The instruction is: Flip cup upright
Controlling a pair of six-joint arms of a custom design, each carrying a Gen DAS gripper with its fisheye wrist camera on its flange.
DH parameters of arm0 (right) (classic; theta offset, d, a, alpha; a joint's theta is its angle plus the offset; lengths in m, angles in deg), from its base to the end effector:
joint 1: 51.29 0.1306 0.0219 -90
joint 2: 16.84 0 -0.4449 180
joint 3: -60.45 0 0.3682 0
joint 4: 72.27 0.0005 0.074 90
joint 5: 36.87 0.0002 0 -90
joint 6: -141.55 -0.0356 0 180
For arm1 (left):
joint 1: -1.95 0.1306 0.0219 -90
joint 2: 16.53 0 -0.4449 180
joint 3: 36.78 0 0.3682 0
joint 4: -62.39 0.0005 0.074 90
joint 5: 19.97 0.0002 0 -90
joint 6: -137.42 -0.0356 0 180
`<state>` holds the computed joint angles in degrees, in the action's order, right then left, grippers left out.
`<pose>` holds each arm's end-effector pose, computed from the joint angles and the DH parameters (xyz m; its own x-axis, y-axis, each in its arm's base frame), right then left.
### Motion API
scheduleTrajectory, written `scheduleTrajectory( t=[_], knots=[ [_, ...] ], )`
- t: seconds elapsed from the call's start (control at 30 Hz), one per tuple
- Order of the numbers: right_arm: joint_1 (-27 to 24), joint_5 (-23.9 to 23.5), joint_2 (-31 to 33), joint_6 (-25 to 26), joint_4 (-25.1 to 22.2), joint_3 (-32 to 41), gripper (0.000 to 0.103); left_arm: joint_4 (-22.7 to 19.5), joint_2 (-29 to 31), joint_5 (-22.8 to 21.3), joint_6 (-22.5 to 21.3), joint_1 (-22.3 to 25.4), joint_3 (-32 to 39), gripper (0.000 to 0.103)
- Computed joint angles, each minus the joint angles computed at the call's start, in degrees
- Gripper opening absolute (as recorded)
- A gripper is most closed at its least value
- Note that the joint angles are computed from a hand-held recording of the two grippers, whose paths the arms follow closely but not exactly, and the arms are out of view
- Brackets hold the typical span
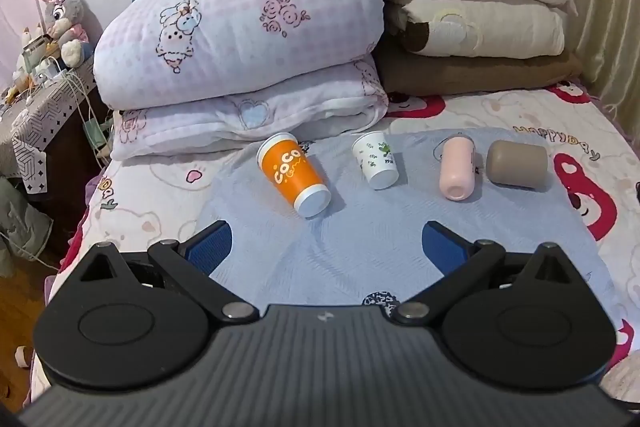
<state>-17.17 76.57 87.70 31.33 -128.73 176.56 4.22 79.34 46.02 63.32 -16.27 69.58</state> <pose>0.4799 0.3074 0.5597 -0.6455 -0.0543 -0.7618 -0.0621 0.9979 -0.0186 0.4803 -0.1434 0.5613 -0.6824 -0.0388 -0.7299 -0.1680 0.9802 0.1049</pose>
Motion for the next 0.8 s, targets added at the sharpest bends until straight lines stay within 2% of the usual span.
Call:
scheduleTrajectory(
  t=[0.2,0.43,0.8],
  knots=[
    [-0.1,0.0,-0.2,-0.2,0.4,-0.3,0.101,-0.2,0.1,2.4,0.7,1.2,0.0,0.103],
    [-0.2,0.4,-0.5,-0.4,0.8,-0.6,0.101,2.2,-0.7,6.2,2.7,2.4,-1.4,0.103],
    [-0.4,0.1,-0.4,-0.3,0.6,-0.6,0.101,2.8,-0.6,5.5,2.1,2.4,-1.6,0.103]
  ],
)
